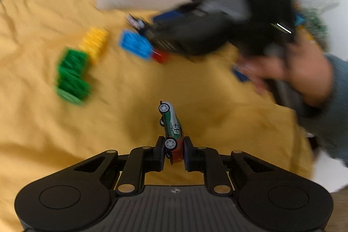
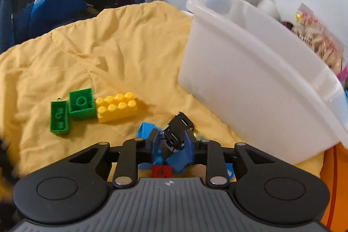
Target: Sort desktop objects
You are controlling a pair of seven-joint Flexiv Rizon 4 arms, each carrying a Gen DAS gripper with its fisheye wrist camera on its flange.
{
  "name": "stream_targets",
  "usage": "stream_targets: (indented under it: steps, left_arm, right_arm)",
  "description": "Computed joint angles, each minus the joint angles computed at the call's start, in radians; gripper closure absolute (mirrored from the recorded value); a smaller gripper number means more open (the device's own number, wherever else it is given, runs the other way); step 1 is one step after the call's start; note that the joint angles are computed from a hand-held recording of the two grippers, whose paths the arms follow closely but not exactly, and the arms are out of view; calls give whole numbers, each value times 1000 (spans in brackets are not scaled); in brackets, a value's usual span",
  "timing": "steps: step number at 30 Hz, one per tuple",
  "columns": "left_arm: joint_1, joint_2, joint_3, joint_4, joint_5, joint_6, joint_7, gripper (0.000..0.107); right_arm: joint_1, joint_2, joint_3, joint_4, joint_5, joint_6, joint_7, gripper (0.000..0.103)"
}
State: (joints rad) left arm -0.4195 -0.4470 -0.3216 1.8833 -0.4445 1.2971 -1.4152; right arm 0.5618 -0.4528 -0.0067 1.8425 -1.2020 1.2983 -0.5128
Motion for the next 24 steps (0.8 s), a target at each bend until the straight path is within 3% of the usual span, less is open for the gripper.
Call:
stream_targets:
  steps: [1, 6, 11, 12, 13, 14, 19, 20, 21, 24]
  left_arm:
    - [13, -4, -29, 8, -21, 10, 16, 87]
    - [6, -27, -52, -8, -32, 23, 38, 87]
    - [-33, -31, -4, -14, 5, 41, -17, 86]
    - [-42, -28, 10, -16, 21, 39, -32, 86]
    - [-44, -25, 17, -15, 33, 37, -40, 85]
    - [-53, -19, 33, -17, 52, 31, -54, 83]
    - [-133, 2, 154, -47, 216, -10, -164, 70]
    - [-145, 6, 175, -53, 251, -18, -187, 66]
    - [-154, 10, 190, -57, 280, -28, -209, 66]
    - [-136, 23, 175, -46, 304, -26, -231, 66]
  right_arm:
    - [-3, -2, 10, -4, 26, -20, -26, 88]
    - [-8, 16, 22, 23, 89, -28, -38, 94]
    - [-11, 52, 15, 51, 62, -17, 2, 95]
    - [-11, 51, 9, 42, 44, -13, 7, 86]
    - [-8, 43, 4, 27, 27, -16, 7, 67]
    - [-11, 28, 14, 5, 44, -28, -23, 61]
    - [1, -72, 59, -120, 245, -115, -219, 60]
    - [13, -78, 35, -120, 240, -88, -196, 60]
    - [21, -87, 23, -129, 248, -77, -192, 61]
    - [30, -105, 28, -164, 320, -130, -234, 87]
